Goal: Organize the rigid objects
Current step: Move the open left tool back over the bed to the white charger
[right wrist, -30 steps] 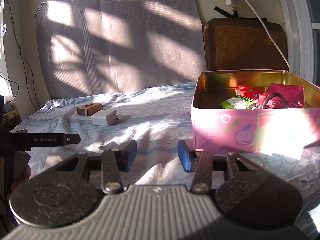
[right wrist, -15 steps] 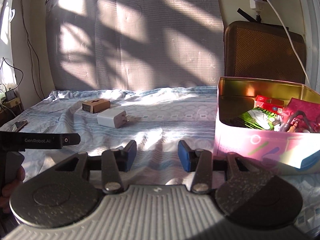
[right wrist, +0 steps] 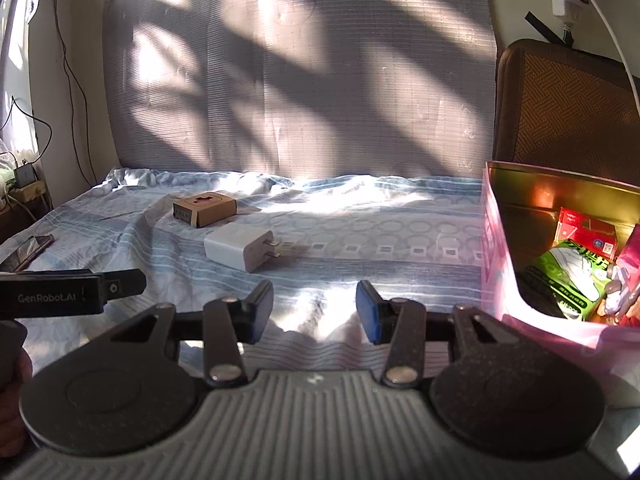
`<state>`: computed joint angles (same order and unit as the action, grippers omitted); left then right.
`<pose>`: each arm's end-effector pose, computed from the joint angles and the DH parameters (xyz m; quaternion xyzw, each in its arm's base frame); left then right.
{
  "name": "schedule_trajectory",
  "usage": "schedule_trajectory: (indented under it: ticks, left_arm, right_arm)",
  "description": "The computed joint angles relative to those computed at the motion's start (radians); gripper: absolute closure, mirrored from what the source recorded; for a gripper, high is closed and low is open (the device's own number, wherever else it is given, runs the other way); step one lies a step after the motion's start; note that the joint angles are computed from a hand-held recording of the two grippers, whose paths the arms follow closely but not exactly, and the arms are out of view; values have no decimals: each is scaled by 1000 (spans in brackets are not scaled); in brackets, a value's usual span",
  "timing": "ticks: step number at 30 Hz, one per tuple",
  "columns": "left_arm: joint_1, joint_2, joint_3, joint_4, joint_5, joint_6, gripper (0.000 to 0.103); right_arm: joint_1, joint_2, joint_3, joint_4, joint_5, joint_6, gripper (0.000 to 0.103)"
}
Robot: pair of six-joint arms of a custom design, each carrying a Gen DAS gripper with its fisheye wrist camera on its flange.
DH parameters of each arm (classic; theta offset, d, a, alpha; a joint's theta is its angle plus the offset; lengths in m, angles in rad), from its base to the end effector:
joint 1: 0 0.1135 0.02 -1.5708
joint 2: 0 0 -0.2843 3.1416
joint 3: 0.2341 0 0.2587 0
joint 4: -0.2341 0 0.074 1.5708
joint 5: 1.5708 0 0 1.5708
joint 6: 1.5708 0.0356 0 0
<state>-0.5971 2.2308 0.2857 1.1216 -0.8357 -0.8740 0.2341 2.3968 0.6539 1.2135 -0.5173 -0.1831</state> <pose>0.2006 -0.1045 0.0101 -0.2641 0.8223 0.0563 0.5009 0.3224 0.0950 -0.0050 -0.2982 0.7941 0.2341 0.4751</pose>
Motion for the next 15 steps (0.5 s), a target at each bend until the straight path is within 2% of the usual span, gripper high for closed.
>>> schedule_trajectory:
  ticks: [9,15]
  left_arm:
    - [22,2,-19,19,8,-42,12]
    - [35,8,-23,37,21,-42,12]
  right_arm:
    - [72,-2,111,-163,29,-40,55]
    - [134,5,236,-312,15,15,54]
